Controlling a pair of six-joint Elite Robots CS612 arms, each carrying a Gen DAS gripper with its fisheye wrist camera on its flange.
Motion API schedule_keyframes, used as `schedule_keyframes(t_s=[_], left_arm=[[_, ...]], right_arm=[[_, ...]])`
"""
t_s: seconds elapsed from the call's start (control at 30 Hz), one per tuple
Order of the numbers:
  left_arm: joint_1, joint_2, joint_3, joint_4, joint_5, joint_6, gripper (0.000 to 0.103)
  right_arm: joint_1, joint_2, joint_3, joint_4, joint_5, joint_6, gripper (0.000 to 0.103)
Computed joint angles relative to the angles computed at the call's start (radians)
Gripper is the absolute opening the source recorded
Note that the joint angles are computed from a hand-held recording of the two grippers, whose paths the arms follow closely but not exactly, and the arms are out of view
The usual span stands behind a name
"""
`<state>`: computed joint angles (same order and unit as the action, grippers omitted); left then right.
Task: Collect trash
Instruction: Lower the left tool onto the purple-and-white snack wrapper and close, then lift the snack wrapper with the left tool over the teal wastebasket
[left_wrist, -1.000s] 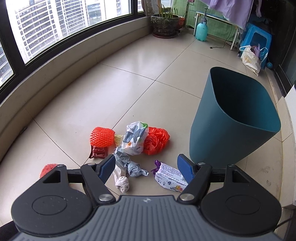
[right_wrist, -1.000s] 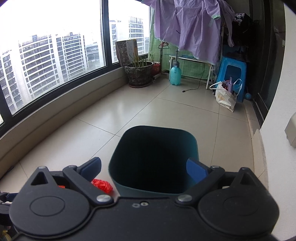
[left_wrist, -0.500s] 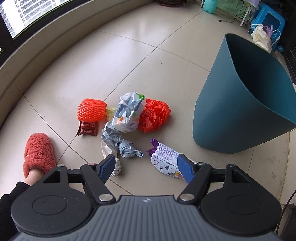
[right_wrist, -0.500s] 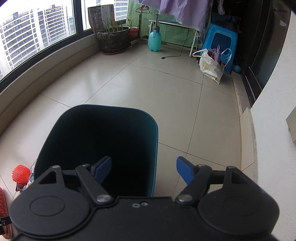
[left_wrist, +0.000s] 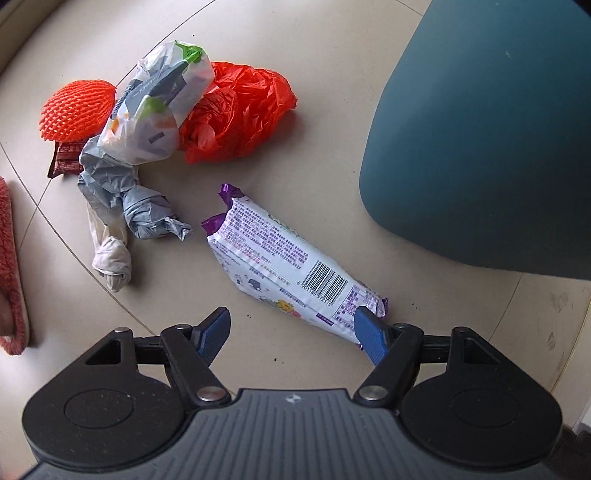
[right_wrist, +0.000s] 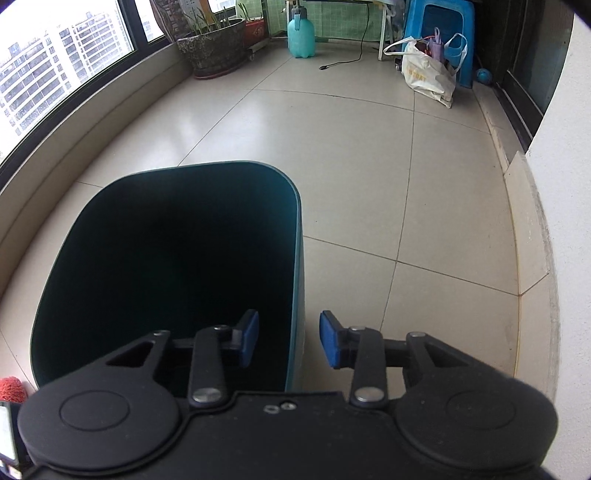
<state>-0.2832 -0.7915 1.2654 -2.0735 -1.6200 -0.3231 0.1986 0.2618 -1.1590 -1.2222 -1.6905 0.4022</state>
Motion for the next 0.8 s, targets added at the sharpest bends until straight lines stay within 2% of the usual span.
schedule_keyframes(t_s=[0.2,0.43,0.6,0.67,0.73,0.8], left_arm=[[-0.005,0.054,-0.033,0.001,0.002,-0.120,0.073],[-0.007,0.097,-0.082,0.002,0.021,-0.224,0.073],[-0.024,0.106,-0.095,0.022,0.084,-0.259,0.077],[-0.028,0.105,-0.094,0.060,0.118,-0.287,0.077],[-0.019,0.100,-0.080,0.072,0.102,-0.337,0.077],[-0.009,0.104,-0.076,0.071,0.061,-0.326,0.078]], right_arm=[[-0.005,0.000,0.000,0.000,0.043,-0.027,0.034],[0.005,0.002,0.006,0.001,0.006,-0.075,0.033],[0.012,0.003,0.005,0.005,-0.006,-0.086,0.032],[0.013,0.005,-0.001,0.008,-0.009,-0.094,0.032],[0.016,0.003,0.001,0.010,-0.011,-0.095,0.032],[0.016,0.001,0.005,0.010,-0.010,-0.092,0.032]])
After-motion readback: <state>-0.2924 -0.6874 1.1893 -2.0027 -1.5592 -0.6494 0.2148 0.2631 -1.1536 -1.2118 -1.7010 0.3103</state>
